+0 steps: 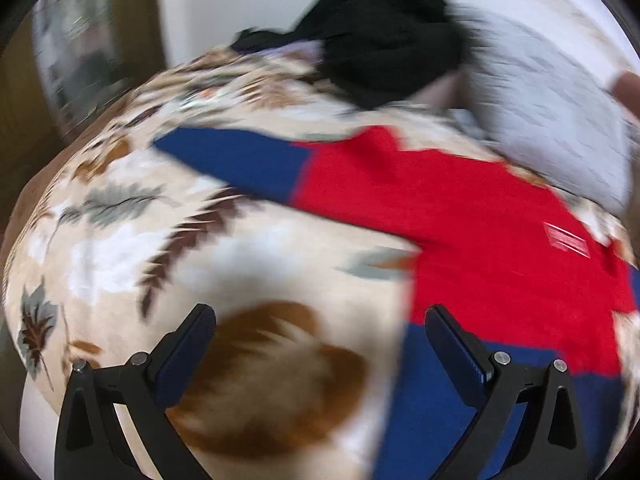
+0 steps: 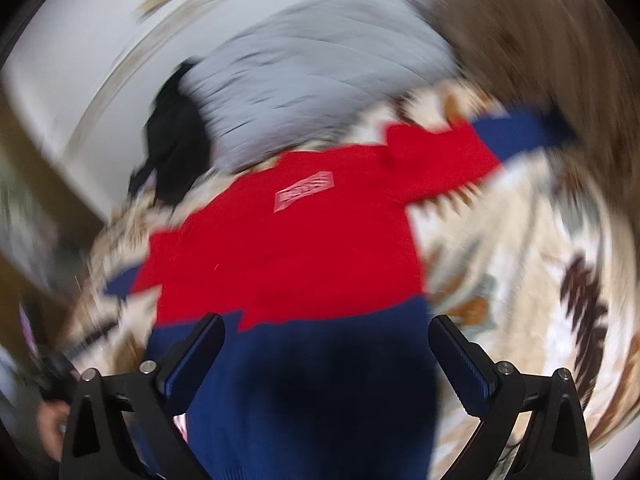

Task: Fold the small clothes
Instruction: 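Grasp the blue sleeve cuff nearest the right gripper with the right gripper, then fold the held sleeve across the sweater body and open the right gripper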

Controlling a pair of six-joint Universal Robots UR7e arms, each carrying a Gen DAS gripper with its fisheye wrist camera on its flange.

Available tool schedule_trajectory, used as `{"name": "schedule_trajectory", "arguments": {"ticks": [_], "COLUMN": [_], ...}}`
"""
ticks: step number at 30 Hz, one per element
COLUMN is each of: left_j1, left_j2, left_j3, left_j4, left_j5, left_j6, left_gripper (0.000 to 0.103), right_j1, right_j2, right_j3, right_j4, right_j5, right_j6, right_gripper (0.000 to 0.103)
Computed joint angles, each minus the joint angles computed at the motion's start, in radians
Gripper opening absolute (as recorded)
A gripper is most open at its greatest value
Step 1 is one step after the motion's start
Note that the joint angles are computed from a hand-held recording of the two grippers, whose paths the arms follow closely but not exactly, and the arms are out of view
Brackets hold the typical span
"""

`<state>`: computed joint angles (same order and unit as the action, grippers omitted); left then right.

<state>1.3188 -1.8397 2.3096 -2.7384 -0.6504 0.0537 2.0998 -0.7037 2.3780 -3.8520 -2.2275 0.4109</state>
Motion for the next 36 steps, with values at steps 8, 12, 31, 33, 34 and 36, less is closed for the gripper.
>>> {"name": "schedule_trajectory", "arguments": {"ticks": [8, 12, 31, 33, 34, 36], "left_j1": [0.222, 0.272, 0.266, 0.267, 0.268, 0.269], "left_j2": [0.168, 0.213, 0.270, 0.268, 0.267, 0.265], "left_j3": [-0.165, -0.196, -0.190, -0.190, -0.189, -0.189], "left_j4": [-0.288, -0.248, -0.353, -0.353, -0.352, -0.352], "left_j5": [-0.067, -0.051, 0.020, 0.015, 0.012, 0.009], "left_j6": [0.065, 0.041, 0.118, 0.116, 0.115, 0.114], "left_gripper": [0.103, 0.103, 0.103, 0.103, 0.103, 0.103], "right_j1": [-0.368, -0.500, -0.358, -0.246, -0.196, -0.098], "right_j2": [-0.145, -0.184, -0.150, -0.097, -0.064, 0.022], "right_j3": [0.091, 0.035, -0.269, -0.359, -0.403, -0.501], "right_j4": [-0.295, -0.277, -0.107, -0.118, -0.120, -0.090], "right_j5": [0.210, 0.276, -0.073, -0.093, -0.085, -0.049], "right_j6": [-0.005, -0.002, -0.294, -0.425, -0.482, -0.588], "right_gripper": [0.084, 0.080, 0.008, 0.008, 0.008, 0.008]}}
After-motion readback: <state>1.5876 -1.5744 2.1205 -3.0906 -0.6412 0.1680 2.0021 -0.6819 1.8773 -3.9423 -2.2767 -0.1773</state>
